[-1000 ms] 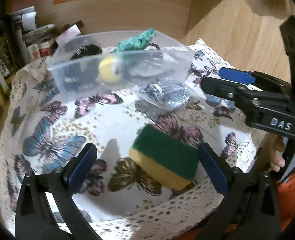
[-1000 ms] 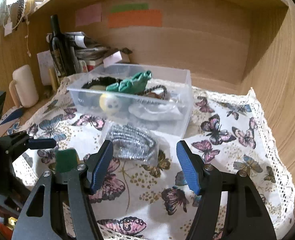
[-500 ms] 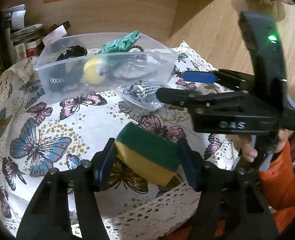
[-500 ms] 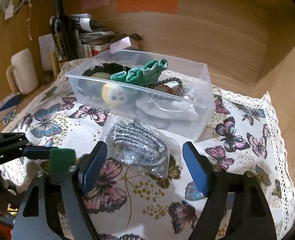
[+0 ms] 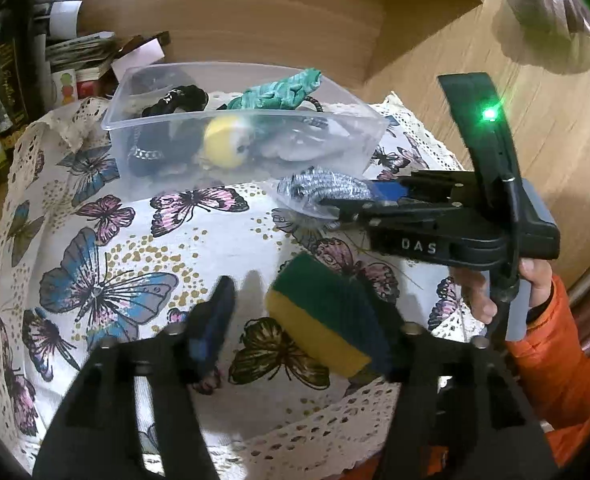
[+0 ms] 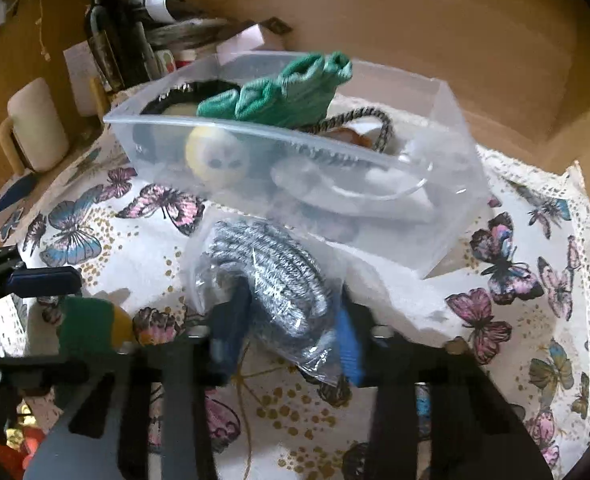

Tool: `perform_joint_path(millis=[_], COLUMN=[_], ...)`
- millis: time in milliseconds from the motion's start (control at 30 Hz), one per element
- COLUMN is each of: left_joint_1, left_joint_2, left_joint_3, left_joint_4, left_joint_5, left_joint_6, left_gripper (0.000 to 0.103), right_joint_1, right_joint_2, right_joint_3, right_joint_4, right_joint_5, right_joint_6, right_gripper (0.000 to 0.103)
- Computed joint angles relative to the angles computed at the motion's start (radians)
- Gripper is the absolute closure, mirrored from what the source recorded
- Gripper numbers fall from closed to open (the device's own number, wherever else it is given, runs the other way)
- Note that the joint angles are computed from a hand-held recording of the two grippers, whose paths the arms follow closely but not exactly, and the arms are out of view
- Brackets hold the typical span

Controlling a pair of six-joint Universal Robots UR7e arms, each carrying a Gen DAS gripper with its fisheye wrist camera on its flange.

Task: Organize soft objects
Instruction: 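Grasp the green-yellow sponge with the left tool while the right tool grasps the bagged steel scrubber, then carry sponge and scrubber into the box and open both tools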

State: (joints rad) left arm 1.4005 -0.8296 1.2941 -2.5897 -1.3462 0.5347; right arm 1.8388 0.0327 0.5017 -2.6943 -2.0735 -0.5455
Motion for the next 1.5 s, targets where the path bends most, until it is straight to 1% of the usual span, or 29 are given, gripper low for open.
perform_joint_path(millis=[100, 233, 333, 400, 500, 600, 733, 967, 1167, 1367, 1500], left_joint_1=[-0.005, -0.016, -0.023, -0.025, -0.026, -0.023, -0.032, -0.043, -0.055, -0.060, -0.062], left_joint_2=[-0.002, -0.001, 0.008, 0.019, 0.040, 0.040, 0.033, 0.038, 0.071, 0.117, 0.163], left_joint_3=[0.007, 0.032, 0.039, 0.038, 0.035, 0.035, 0.048, -0.011, -0.102, -0.226, -0.315], left_joint_4=[0.007, -0.028, -0.041, -0.044, -0.083, -0.096, -0.173, -0.226, -0.266, -0.228, -0.205], left_joint_5=[0.000, 0.017, 0.035, 0.045, 0.071, 0.054, 0.072, 0.072, 0.077, 0.060, 0.065], left_joint_6=[0.002, 0.020, 0.032, 0.036, 0.051, 0.053, 0.081, 0.089, 0.106, 0.104, 0.119], left_gripper=[0.037, 0.026, 0.025, 0.025, 0.039, 0.042, 0.043, 0.042, 0.042, 0.042, 0.042], right_joint_1=[0.003, 0.002, 0.005, 0.005, 0.007, 0.010, 0.015, 0.025, 0.033, 0.040, 0.043], right_joint_2=[-0.033, -0.099, -0.138, -0.153, -0.173, -0.188, -0.202, -0.194, -0.173, -0.129, -0.074], right_joint_3=[0.082, 0.211, 0.285, 0.311, 0.347, 0.379, 0.405, 0.384, 0.332, 0.229, 0.108], right_joint_4=[-0.097, -0.209, -0.281, -0.309, -0.342, -0.380, -0.424, -0.474, -0.496, -0.466, -0.417], right_joint_5=[-0.006, 0.004, 0.008, 0.016, 0.026, 0.035, 0.055, 0.096, 0.119, 0.128, 0.122], right_joint_6=[-0.012, -0.013, -0.015, -0.014, -0.014, -0.018, -0.026, -0.041, -0.059, -0.076, -0.092], right_gripper=[0.077, 0.078, 0.078, 0.078, 0.078, 0.078, 0.078, 0.078, 0.078, 0.078, 0.078])
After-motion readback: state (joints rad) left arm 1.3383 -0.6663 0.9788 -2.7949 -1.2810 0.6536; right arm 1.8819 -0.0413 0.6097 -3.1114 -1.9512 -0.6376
